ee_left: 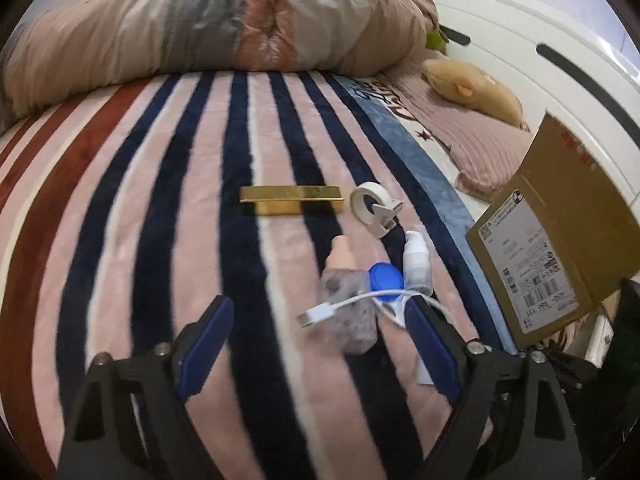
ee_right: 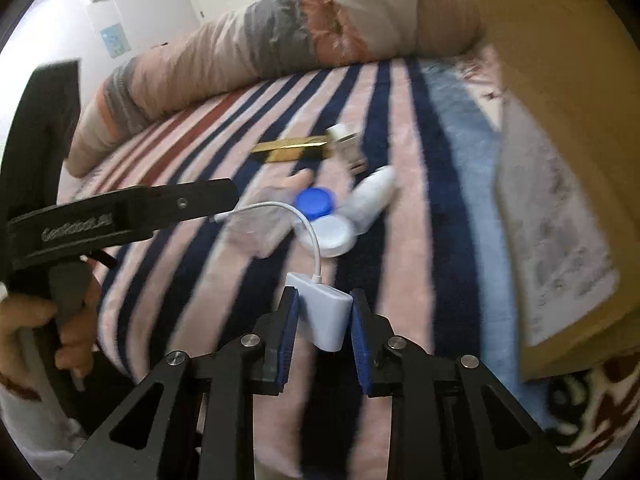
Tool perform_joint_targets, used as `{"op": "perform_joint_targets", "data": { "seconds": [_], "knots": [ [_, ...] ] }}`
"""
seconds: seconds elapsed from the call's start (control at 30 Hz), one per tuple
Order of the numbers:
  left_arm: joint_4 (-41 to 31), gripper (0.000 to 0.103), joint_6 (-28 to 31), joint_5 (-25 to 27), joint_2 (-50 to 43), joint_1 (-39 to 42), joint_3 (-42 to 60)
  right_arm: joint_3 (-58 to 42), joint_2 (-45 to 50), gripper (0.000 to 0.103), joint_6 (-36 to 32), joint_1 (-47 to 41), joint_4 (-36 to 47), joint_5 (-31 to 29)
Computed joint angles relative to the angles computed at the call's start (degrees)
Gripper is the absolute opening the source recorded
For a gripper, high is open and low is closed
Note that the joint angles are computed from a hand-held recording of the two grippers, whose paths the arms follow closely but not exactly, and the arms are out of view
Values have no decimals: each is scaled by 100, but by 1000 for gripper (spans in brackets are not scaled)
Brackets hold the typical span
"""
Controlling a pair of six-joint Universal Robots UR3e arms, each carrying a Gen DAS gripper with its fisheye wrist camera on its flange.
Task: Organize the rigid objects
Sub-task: 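Grasp the white USB adapter with the right gripper, then lift the white USB adapter with the right gripper while the left gripper grasps the clear case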
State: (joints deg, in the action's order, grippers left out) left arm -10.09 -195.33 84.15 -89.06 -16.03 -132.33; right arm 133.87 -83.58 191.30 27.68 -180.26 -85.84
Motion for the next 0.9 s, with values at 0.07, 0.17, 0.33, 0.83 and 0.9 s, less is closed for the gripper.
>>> {"op": "perform_joint_targets", "data": {
  "seconds": [0.07, 0.17, 0.33, 0.83, 0.9],
  "knots": [
    [-198, 70, 128, -32, -258, -33, 293, 58, 0, 21, 18, 6, -85, -266],
    [-422, 57, 260, -60, -548, -147, 561, 114, 50, 21, 31, -5, -197, -484],
    [-144, 28, 123, 34, -899, -227, 518, 108, 133, 21, -10, -118, -268, -386],
    [-826, 28, 134, 466, 1038, 190, -904, 240, -63, 10, -26, -628, 111, 1357],
    [-516, 28, 4, 577, 780, 95, -892, 186, 108, 10, -34, -530, -30, 1146]
  ]
}}
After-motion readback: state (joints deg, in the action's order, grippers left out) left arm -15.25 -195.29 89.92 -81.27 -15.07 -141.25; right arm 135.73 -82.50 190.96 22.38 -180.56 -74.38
